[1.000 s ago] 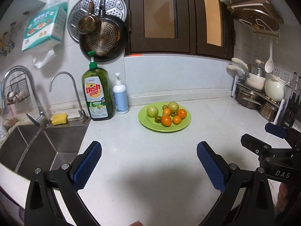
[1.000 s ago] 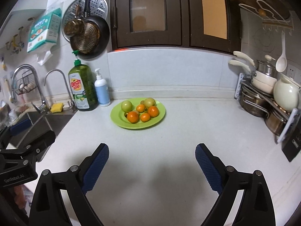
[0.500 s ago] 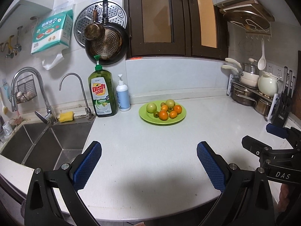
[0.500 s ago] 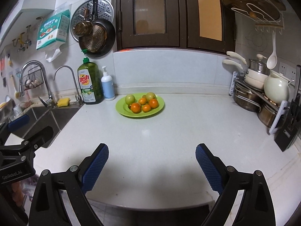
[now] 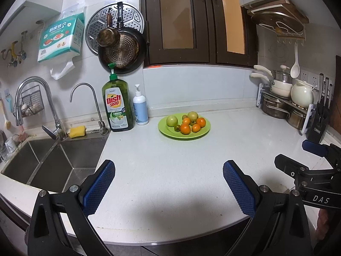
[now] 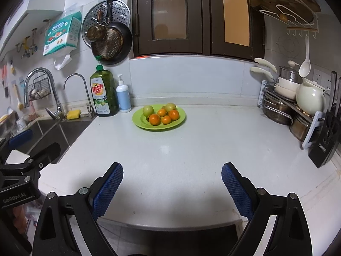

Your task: Organize fruits

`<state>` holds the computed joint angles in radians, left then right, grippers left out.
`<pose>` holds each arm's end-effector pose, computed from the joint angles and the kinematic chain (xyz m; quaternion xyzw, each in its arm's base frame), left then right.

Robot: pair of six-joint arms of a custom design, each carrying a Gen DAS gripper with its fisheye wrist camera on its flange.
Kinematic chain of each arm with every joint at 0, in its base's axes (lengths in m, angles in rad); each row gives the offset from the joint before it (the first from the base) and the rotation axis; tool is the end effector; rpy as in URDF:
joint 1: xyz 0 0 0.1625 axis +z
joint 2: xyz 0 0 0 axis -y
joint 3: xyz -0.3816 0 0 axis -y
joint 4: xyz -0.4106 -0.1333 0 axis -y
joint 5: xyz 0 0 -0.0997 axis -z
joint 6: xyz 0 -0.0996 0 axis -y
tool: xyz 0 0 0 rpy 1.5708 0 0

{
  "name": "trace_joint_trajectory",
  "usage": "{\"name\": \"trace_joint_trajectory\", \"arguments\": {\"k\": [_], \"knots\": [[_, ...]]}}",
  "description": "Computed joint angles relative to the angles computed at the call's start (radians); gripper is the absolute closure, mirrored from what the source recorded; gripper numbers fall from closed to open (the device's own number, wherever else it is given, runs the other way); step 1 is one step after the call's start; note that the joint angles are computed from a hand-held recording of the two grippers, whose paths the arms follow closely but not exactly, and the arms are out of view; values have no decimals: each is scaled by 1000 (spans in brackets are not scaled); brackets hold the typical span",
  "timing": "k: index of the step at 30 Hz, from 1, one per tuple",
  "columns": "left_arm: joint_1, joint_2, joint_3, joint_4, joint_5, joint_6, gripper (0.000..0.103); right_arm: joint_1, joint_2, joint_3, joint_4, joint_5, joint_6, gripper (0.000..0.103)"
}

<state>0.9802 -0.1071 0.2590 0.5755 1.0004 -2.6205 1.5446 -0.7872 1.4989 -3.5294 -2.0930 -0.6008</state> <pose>-0.2799 -0.7534 0.0110 0.3642 0.8045 -0.4015 0.2429 0.0654 -0.6958 0.2317 0.0777 -0.7949 0.4719 0.3733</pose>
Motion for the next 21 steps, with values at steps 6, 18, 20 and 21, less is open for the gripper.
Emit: {"name": "trace_joint_trajectory", "arguments": {"k": [6,18,20,21], "knots": [[-2,-22,44,-20,-6,0,0,0,-5,8,-1,-1,0,9],[-1,16,-28,21,3,3,0,-2,-6,6,5,-7,9,9],[-2,18,-30,19,0,2,0,-2,-7,5,10,-6,11,9],[-2,26,-45,27,-1,1,0,-2,-6,4,8,-7,10,9]]}}
